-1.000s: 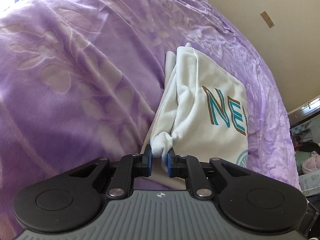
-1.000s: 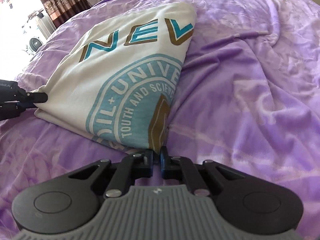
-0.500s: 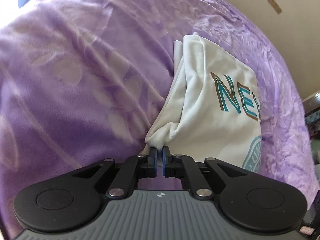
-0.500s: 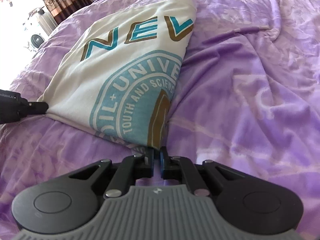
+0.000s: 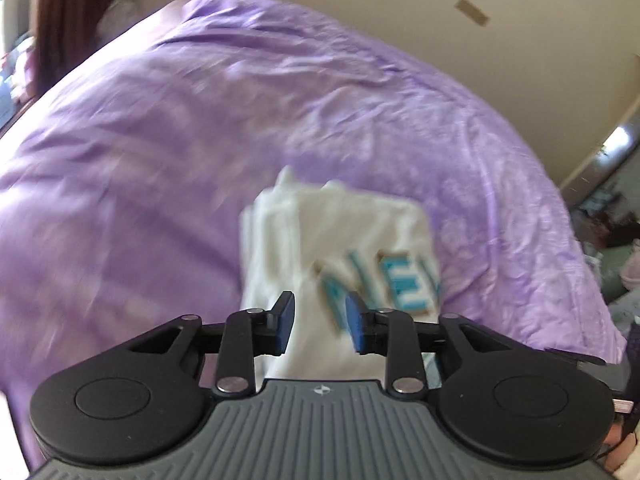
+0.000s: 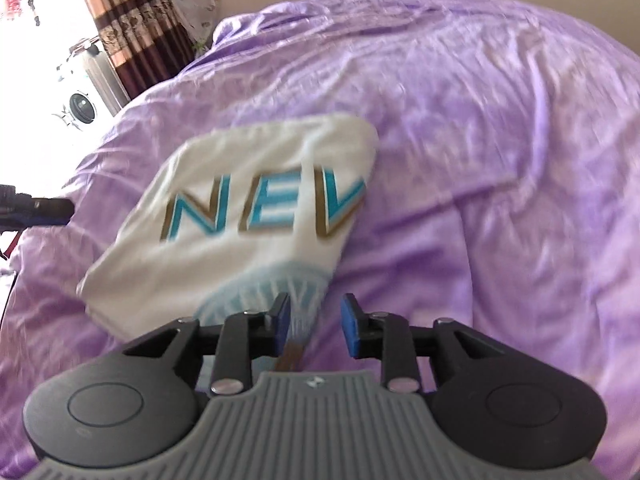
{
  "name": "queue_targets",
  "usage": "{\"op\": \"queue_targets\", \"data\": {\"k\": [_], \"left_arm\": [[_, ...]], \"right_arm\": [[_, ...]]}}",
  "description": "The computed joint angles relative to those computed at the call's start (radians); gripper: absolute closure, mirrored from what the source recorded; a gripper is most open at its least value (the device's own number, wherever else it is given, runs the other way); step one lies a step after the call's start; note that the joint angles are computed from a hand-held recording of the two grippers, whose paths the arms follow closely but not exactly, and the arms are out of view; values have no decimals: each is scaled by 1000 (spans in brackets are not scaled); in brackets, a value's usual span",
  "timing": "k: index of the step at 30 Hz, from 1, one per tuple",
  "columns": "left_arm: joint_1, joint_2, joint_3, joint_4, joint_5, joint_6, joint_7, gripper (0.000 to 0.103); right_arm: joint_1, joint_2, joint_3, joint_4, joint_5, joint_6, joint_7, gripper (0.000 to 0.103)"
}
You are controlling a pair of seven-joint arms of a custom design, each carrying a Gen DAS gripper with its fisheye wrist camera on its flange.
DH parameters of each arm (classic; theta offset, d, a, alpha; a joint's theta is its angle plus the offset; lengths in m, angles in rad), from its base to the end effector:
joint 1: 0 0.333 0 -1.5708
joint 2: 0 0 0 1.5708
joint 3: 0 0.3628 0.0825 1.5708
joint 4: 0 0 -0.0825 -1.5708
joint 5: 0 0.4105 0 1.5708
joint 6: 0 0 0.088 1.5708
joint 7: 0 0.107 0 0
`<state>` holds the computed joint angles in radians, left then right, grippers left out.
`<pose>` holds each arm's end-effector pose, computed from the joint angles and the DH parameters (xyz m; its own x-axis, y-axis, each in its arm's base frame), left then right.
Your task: Fold small clothes
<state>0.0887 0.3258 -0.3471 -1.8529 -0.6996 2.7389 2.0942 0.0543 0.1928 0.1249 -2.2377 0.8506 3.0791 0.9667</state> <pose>0.6911 -0.1319 0.4416 -0.2675 -0.8843 0.3828 -0.8232 0.0033 -0.5677 0.5963 0.0438 0.3654 0.0102 -0.9777 -0.2099 -0.7999 0.1180 -0.5885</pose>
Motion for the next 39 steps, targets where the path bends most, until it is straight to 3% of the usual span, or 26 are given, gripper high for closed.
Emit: {"op": "queue_targets", "data": {"k": [4, 9, 16, 18, 20, 21, 22, 24, 26, 29, 34, 37, 39], "left_arm": [[-26, 122, 3, 157, 110, 0, 13, 48], [-45, 293, 13, 361, 262, -52, -82, 37], [-21, 468, 1, 554, 349, -169, -237, 36], [17, 494, -47, 566, 319, -178, -217, 45], [60, 501, -104, 548, 269, -158, -166, 68], [76, 497, -125, 532, 251, -145, -135, 88], [84, 489, -138, 517, 241, -132, -106, 99], [110, 460, -180, 456, 204, -55, -31, 99], [168, 438, -267, 398, 149, -9, 96, 99], [216, 391, -346, 322, 109, 0, 274, 99], [153, 307, -310, 209, 130, 46, 425, 99], [105, 301, -264, 197, 152, 42, 398, 99], [96, 299, -251, 192, 154, 35, 388, 99]], "right_arm": [[-35, 81, 22, 121, -2, -13, -42, 67], [-40, 201, 12, 290, -62, -64, 4, 67], [-57, 345, 35, 463, -138, -119, 37, 67], [-60, 377, 43, 497, -151, -129, 45, 67], [-58, 400, 47, 522, -164, -133, 53, 67], [-57, 408, 49, 528, -170, -129, 56, 67], [-60, 412, 56, 531, -172, -124, 55, 66], [-68, 419, 72, 539, -172, -118, 51, 67], [-82, 417, 92, 539, -165, -111, 39, 65], [-111, 403, 134, 530, -132, -95, 8, 57], [-198, 379, 245, 523, 27, -87, -75, 49], [-202, 365, 248, 521, 105, -114, -103, 48], [-181, 363, 217, 526, 126, -154, -89, 48]]}}
